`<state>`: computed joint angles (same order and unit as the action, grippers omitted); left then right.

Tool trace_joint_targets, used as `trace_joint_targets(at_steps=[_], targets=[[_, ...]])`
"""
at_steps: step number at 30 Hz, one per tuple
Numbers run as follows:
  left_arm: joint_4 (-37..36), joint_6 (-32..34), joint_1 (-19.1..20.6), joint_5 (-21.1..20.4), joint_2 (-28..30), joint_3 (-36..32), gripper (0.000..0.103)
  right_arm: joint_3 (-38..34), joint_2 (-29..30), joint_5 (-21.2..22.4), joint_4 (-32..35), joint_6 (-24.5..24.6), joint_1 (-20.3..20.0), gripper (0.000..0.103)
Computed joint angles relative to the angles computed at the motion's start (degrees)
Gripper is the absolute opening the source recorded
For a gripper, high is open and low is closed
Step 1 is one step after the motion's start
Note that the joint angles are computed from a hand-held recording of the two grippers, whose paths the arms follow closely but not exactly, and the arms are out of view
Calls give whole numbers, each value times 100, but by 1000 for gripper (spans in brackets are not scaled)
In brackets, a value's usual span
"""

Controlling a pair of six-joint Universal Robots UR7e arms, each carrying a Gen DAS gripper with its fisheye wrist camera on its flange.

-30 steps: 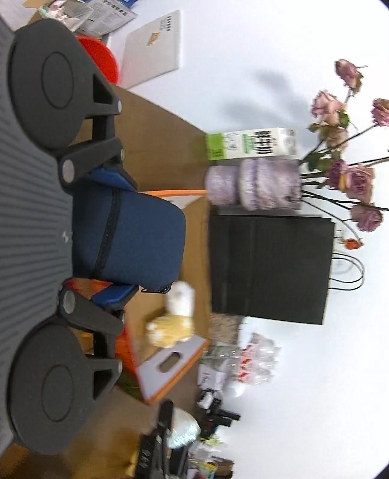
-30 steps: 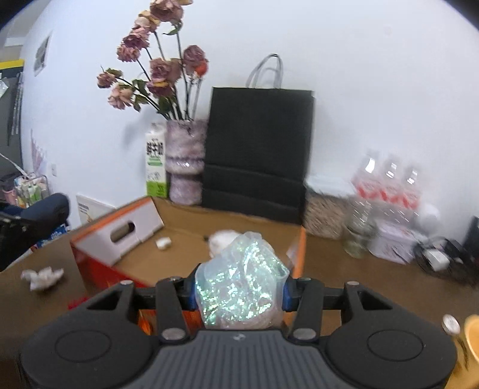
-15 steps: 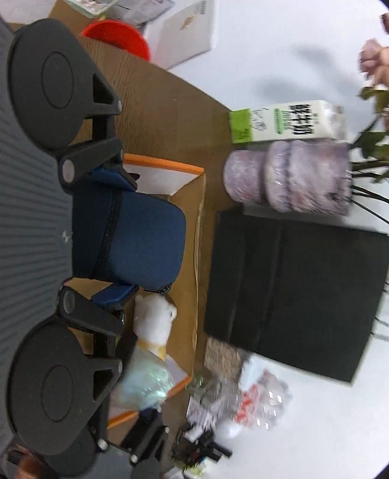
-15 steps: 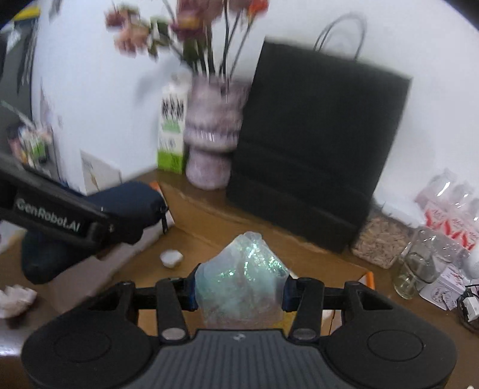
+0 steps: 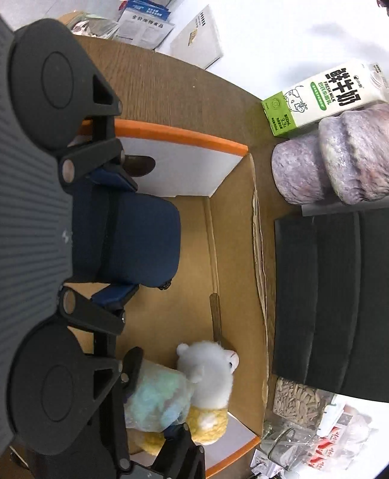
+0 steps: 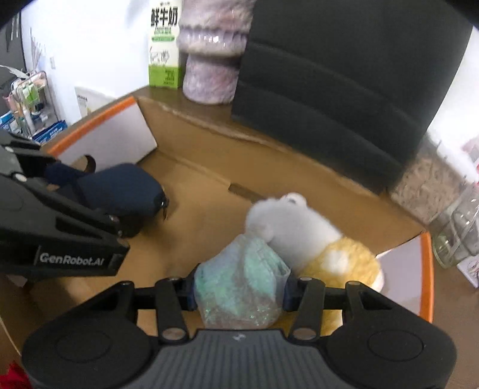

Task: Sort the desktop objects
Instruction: 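Carry the bag and pouch into the cardboard box and open both grippers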

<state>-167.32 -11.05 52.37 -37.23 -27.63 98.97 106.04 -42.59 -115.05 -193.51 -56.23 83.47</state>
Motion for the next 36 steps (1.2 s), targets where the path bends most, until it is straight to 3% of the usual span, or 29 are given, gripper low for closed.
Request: trace_joint_targets(at_steps=[3,5,7,10,14,18,26,33,36], targets=[[-14,23,-18,57,29,-3,65,-1,13,-119,-1,73,-1,50],[-43,15,-25,45,37,-12,65,55,-55,14,1,167,-27,60],[-78,17,-35,11,22,4,66,175,-165,262,-68,143,-84,76],[-316,137,-86,17,-12,81,72,290,-180,337,-396,-67,-84,88],[-1417,810,-289,247,-66,411,86,523,-258,445,-840,-344,-72,90],[-2613,1356,-510,166,-323,912,102,885,-537,843,-1192,-329,-84,98],[-4583,1950,-1006,353,-836,2136,103,2192,-1479,2125,-2189,-359,-287,103],[-5389,1604,-1357,748,-1153,3397,103,3553,-2016,3116,-3416,-729,-893,103],[-5286,1053,-1513,915,-1251,3914,103,4052,-2184,3381,-3691,-770,-1246,103]])
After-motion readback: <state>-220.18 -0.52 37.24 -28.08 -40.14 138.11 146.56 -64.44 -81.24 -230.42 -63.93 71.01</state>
